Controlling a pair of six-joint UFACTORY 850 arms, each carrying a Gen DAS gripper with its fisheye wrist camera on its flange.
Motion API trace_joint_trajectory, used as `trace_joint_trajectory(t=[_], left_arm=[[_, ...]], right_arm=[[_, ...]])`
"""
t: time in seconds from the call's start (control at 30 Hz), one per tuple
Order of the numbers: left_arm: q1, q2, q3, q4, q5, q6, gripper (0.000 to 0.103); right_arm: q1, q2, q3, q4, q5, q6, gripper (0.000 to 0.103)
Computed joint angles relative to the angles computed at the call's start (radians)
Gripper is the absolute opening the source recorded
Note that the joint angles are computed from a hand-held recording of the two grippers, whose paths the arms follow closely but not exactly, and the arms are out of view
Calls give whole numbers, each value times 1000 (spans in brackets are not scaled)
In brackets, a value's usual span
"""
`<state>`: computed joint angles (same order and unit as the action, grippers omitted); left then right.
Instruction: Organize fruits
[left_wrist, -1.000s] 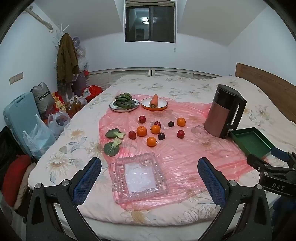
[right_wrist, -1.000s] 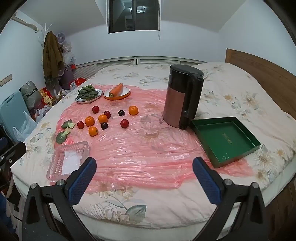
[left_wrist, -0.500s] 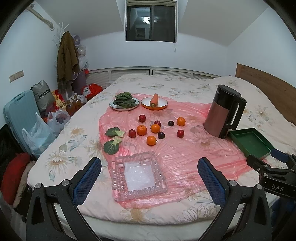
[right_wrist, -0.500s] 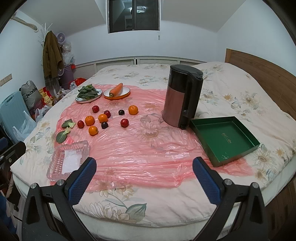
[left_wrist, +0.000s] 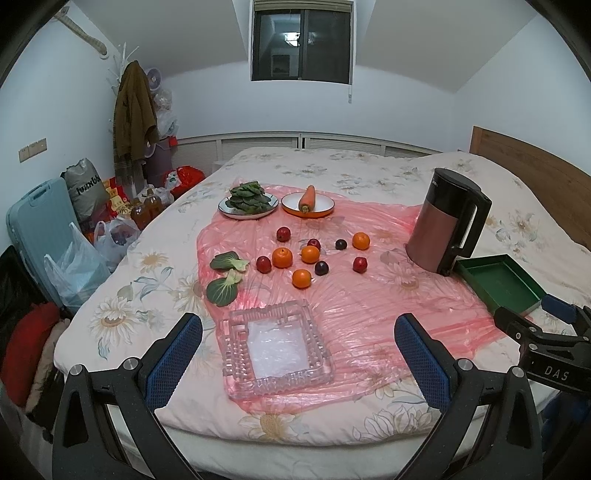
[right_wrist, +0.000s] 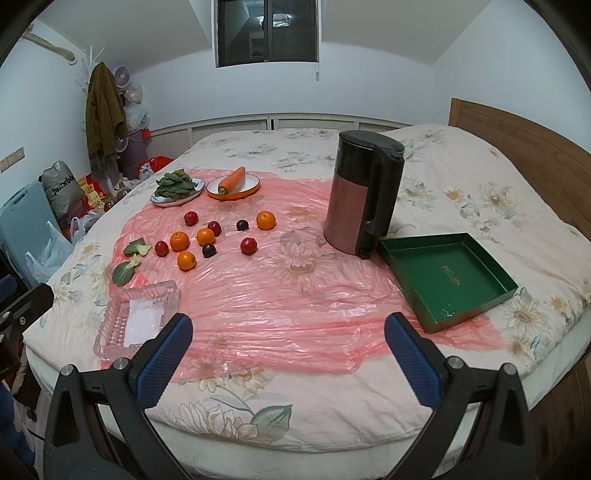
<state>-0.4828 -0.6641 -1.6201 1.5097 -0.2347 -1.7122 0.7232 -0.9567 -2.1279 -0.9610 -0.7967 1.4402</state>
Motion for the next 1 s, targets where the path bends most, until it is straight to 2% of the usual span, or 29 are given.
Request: trace_joint_trajectory(t=[0.37,0.67,1.0], left_arm=[[1,0,0,-19,4,22,102],[0,6,15,45,2,-45,102],[-2,11,19,9,-2,-17,102]], right_arm=[[2,3,2,-3,-3,2,103],[3,8,9,-6,-4,6,103],[5,17,11,-3,-8,1,103]])
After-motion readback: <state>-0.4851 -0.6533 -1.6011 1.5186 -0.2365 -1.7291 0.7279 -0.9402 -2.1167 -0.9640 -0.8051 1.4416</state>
